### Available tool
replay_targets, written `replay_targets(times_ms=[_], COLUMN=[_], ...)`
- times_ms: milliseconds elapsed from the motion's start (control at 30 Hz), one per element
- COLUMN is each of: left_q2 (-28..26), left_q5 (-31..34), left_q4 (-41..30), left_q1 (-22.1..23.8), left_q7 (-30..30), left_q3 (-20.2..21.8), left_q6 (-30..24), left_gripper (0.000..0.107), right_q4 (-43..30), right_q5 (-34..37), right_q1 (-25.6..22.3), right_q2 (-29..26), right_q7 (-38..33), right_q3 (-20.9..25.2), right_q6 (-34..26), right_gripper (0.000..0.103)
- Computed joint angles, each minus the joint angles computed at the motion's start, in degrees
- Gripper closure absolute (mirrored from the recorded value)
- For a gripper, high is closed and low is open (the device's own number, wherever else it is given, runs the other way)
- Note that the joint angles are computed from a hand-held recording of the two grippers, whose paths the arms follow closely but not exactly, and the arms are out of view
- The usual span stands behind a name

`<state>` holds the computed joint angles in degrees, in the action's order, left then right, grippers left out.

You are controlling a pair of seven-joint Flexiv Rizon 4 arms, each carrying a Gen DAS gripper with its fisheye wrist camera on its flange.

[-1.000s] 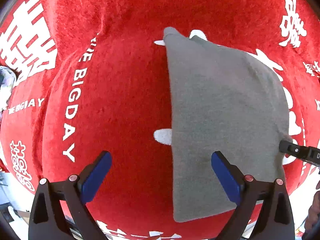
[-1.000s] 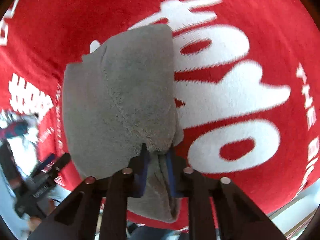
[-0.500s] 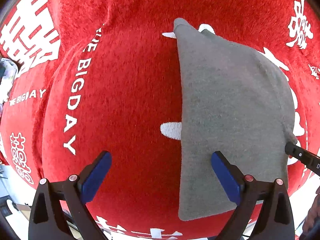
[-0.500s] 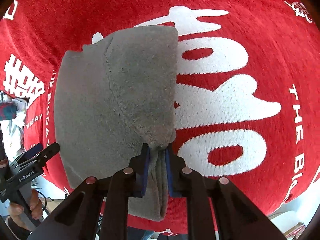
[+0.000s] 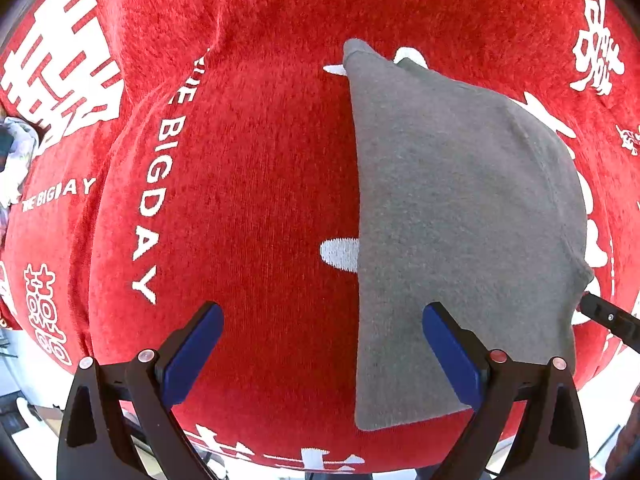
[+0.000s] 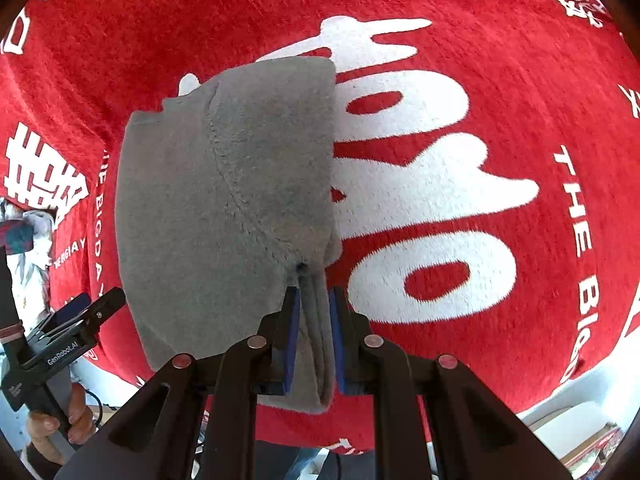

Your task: Fold small clothes

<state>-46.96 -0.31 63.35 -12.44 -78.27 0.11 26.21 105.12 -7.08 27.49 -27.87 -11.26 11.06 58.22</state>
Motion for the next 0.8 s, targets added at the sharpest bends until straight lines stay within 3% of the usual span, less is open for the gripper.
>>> replay_targets(times_ms=[433,500,533,733,800], left_q2=[2.09,2.70,3.09,5.78,6.77], left_q5=[0.09,0.26,0.44,0.16,-0.01], left_q4=[0.15,0.22,0.31,0.68,1.02], left_q1=[0.03,0.01,-0.03,0.23,0.37], left_q7=[0.63,1.16,1.45,2.24,2.59], left_q3=[-0.15,-0.19,-0.18,-0.43,-0.58], left_q6=[-3.56,-4.33,-4.55,-6.34,-6.63], left_gripper=[0.007,0.007,0.007,0.007,0.007], right_q4=[-2.92,-4.21,-4.91,-8.29,-9.18], right_q5=[-1.03,-1.01,-1.16,-2.97,-3.49], right_q1=[1.34,1.43,1.58,2.90,3.30], right_q2=[1.99,2.02,1.96,3.01,3.66], right_q7=[1.29,0.76,0.64,-0.35,-0.23], right_q3=[0.36,0.57,0.53,0.40,0.33], right_q6=[-9.46,-11.28,-12.20,-17.66,-19.35], right_gripper=[0.084,0.068,0.053,0.050,0.042])
